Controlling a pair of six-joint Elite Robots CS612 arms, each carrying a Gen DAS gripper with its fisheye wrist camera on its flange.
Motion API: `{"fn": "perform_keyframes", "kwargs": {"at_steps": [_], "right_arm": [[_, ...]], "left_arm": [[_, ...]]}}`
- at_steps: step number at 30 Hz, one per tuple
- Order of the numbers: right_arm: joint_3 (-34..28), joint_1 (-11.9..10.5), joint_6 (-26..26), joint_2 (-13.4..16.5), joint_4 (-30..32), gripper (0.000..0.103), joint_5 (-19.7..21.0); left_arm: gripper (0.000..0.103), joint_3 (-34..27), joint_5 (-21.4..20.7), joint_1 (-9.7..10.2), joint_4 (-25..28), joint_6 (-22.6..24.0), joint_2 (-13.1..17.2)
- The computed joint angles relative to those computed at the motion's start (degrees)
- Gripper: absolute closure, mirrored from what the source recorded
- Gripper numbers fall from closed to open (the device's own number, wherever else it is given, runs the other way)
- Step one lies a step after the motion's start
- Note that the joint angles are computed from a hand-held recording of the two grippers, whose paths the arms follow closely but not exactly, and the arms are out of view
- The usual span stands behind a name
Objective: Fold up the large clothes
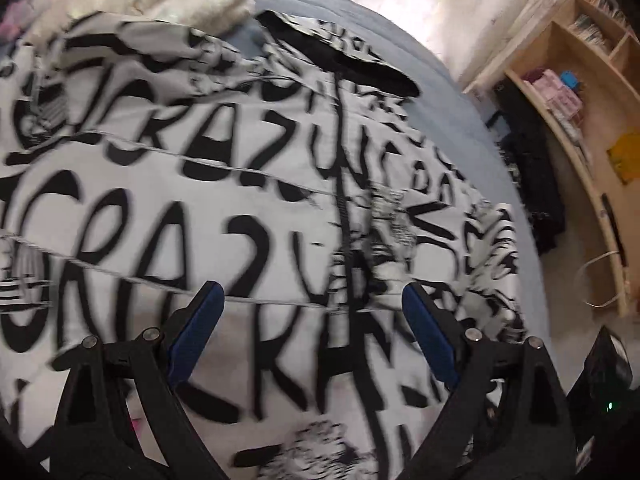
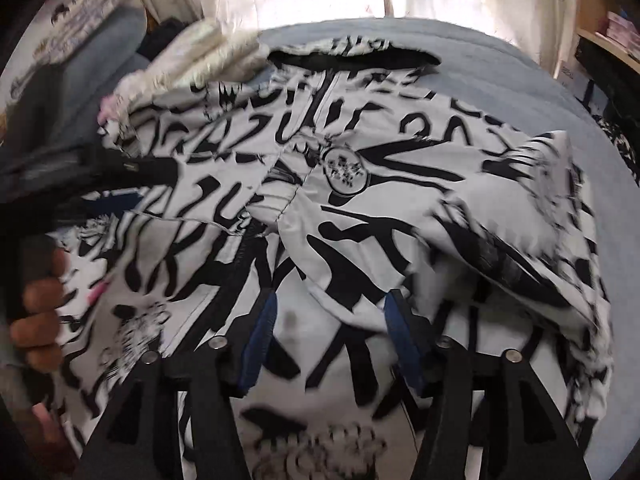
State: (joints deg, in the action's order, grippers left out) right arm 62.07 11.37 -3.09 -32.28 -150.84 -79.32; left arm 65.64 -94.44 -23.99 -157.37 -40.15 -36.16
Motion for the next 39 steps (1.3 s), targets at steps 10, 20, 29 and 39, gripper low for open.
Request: {"fn": "perform_keyframes", "kwargs": {"at_steps": [10, 20, 29, 39], "right_arm": [[9.13, -2.69, 8.81, -3.78, -7.45, 0.041, 1.17], [9.24, -3.89, 11.44, -1.62, -10.76, 0.041, 1.84], [9.74, -4.03, 11.32, -2.47, -9.21, 0.041, 0.88], [8.80, -6.89, 9.96, -6.19, -5.65, 0.016, 3.39]], "left_arm": [[0.037, -15.41, 0.00, -1.70, 12.83, 7.27, 7.72], [0.091, -20.15, 12.82, -5.39, 11.64, 18.51, 8.62], [0.092, -12.65, 25.27, -4.49, 2.80, 18.01, 4.89], [0.050, -12.88, 7.63, 0.64, 8.65, 5.50, 6.63]]}}
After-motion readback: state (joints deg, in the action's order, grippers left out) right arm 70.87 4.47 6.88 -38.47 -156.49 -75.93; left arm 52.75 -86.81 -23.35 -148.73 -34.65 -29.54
